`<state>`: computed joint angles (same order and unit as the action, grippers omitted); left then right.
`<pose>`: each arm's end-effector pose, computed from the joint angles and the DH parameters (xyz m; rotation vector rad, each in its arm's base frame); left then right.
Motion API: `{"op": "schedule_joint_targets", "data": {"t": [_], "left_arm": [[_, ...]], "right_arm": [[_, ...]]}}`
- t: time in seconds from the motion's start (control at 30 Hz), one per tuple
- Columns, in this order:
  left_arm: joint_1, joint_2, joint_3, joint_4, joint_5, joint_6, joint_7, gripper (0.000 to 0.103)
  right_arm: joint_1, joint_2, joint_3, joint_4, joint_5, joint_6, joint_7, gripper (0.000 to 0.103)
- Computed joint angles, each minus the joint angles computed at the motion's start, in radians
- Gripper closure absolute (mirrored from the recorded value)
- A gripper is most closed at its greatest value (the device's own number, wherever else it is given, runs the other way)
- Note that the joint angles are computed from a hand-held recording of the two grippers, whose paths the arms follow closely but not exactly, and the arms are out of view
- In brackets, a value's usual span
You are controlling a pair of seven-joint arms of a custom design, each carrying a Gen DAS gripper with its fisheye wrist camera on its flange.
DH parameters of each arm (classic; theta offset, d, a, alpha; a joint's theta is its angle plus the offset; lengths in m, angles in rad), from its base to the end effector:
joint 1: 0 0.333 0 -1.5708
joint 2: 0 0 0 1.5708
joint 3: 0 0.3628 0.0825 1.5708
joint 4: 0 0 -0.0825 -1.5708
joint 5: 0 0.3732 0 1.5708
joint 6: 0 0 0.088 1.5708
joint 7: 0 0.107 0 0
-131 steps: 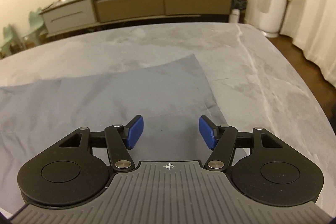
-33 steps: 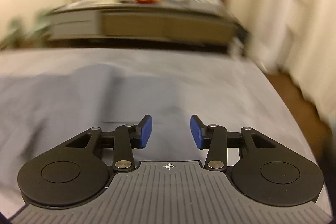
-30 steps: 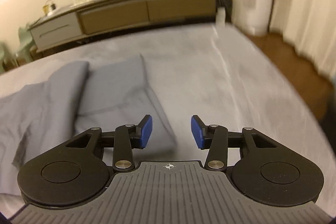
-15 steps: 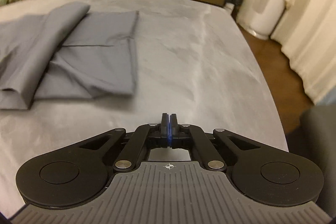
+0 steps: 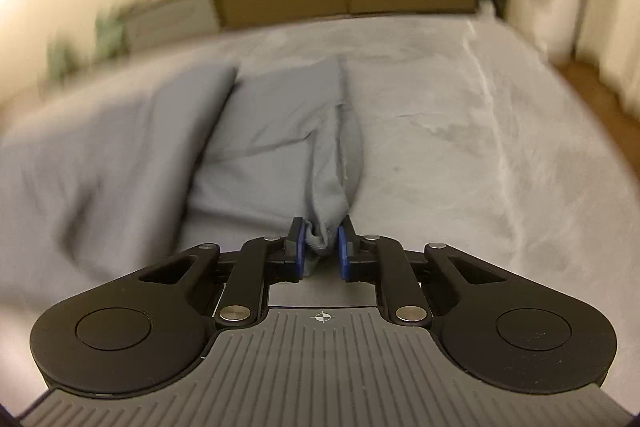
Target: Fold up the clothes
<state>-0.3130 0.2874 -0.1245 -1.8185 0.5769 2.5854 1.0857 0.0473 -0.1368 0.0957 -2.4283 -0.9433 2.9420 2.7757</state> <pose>0.6070 -0.2853 0.4830 -1.4796 2.1340 -0.4347 0.4717 0.1224 0.4663 -1.6144 1.9464 -0.7147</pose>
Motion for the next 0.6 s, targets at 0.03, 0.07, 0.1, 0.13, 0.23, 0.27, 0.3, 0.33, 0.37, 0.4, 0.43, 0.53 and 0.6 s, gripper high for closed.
{"op": "schedule_joint_targets", "data": {"t": [0.03,0.07,0.1,0.13,0.23,0.27,0.3,0.33,0.37,0.4,0.43,0.53,0.6], "left_arm": [[0.004,0.012,0.006,0.017,-0.002,-0.003,-0.003,0.043],[0.007,0.028,0.01,0.04,-0.005,-0.009,-0.002,0.043],[0.009,0.045,0.014,0.066,-0.008,-0.016,0.002,0.043],[0.015,0.061,0.011,0.091,-0.022,-0.02,0.021,0.042],[-0.001,0.108,0.025,0.157,-0.006,-0.029,0.047,0.04],[-0.013,0.121,0.034,0.172,0.008,-0.028,0.039,0.04],[-0.022,0.133,0.041,0.186,0.021,-0.027,0.034,0.04],[-0.032,0.138,0.049,0.19,0.036,-0.023,0.028,0.04],[-0.042,0.141,0.056,0.191,0.052,-0.018,0.018,0.04],[-0.052,0.143,0.061,0.19,0.067,-0.016,0.005,0.04],[-0.06,0.143,0.066,0.188,0.08,-0.019,-0.006,0.04],[-0.074,0.138,0.07,0.183,0.111,-0.036,-0.022,0.041],[-0.081,0.143,0.07,0.193,0.128,-0.051,-0.03,0.041]], "right_arm": [[0.025,-0.02,0.001,-0.012,0.049,-0.038,-0.064,0.088],[0.043,-0.048,0.004,-0.033,0.084,-0.065,-0.108,0.088],[0.058,-0.075,0.01,-0.052,0.119,-0.092,-0.149,0.088],[0.069,-0.107,0.014,-0.076,0.158,-0.112,-0.18,0.088],[0.095,-0.2,0.042,-0.142,0.261,-0.178,-0.248,0.087],[0.096,-0.227,0.061,-0.157,0.284,-0.198,-0.246,0.085],[0.097,-0.252,0.079,-0.171,0.304,-0.218,-0.242,0.085],[0.086,-0.271,0.104,-0.182,0.307,-0.237,-0.221,0.082],[0.079,-0.284,0.123,-0.184,0.312,-0.265,-0.209,0.081],[0.073,-0.289,0.133,-0.178,0.316,-0.294,-0.205,0.081],[0.067,-0.294,0.143,-0.17,0.317,-0.325,-0.197,0.077],[0.017,-0.292,0.239,-0.116,0.217,-0.457,-0.053,0.056],[-0.012,-0.266,0.35,-0.037,0.053,-0.578,0.069,0.054]]}}
